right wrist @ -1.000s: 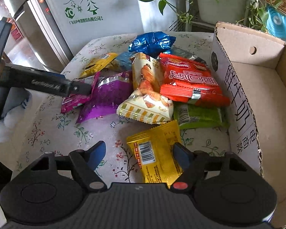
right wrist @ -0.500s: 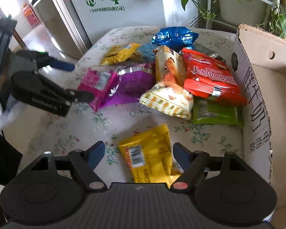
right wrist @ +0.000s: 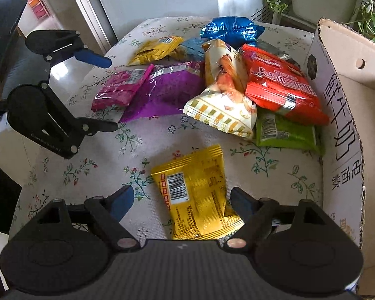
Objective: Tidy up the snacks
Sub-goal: 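Close right tool on yellow packet while left tool grasps pink packet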
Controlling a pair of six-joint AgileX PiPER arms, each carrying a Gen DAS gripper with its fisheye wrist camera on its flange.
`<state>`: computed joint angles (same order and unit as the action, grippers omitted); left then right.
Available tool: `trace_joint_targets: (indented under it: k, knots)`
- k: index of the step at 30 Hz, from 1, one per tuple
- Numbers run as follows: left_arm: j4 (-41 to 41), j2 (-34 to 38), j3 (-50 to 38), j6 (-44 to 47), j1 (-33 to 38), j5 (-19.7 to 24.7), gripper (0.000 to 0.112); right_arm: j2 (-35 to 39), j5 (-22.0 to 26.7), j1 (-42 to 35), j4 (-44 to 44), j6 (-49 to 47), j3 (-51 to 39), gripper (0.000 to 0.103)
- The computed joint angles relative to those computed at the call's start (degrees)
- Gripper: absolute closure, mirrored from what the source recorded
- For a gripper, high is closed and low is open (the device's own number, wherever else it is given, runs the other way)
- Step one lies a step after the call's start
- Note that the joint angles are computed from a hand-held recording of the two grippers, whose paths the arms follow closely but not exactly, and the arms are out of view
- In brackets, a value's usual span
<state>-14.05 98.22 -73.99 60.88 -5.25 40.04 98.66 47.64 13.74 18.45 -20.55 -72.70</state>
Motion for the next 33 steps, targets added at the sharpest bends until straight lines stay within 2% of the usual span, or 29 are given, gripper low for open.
trace_joint_targets:
  k: [4, 6, 13, 17, 19, 20, 24, 27, 33]
  knots:
    - [-0.90, 1.49, -1.73, 0.20, 0.94, 1.36, 0.017, 0.39, 0.10, 0.30, -0.46, 1.01, -0.23, 0.014]
    - [-1.62, 2.77, -2.79, -1.47, 1.27, 1.17, 0.014, 0.19, 0.22, 0.29, -0.88, 1.64, -0.25, 0.014]
    - [-4.24, 5.68, -5.98, -8.82, 1.47, 3.22, 0.014, 0.76, -0.40, 1.01, -2.76, 4.48, -0.74, 0.014]
    - [-7.36, 6.31, -6.26, -9.70, 2.22, 4.32, 0.023, 0.88, -0.63, 1.64, -4.02, 4.84, -0.93, 0.016]
    - [-9.01, 5.77, -5.67, -8.94, 2.79, 5.13, 0.034, 0.71, -1.21, 2.12, -5.01, 4.70, -0.71, 0.021]
    - [-10.17, 5.55, -5.70, -8.83, 3.16, 6.41, 0.045, 0.81, -1.36, 2.38, -5.30, 4.76, -0.84, 0.027]
    - [-9.59, 3.24, -2.85, -10.40, 2.31, 4.65, 0.059, 0.96, -1.90, 2.61, -6.19, 5.69, -1.12, 0.036]
    - [-7.60, 0.80, -0.36, -13.63, 1.24, 3.20, 0.063, 0.70, -1.39, 1.36, -3.69, 4.42, -1.21, 0.041]
    - [-4.24, -4.33, 5.35, -21.07, -0.12, -0.52, 0.063, -0.24, -1.95, 0.81, -0.90, 2.42, -0.99, 0.042]
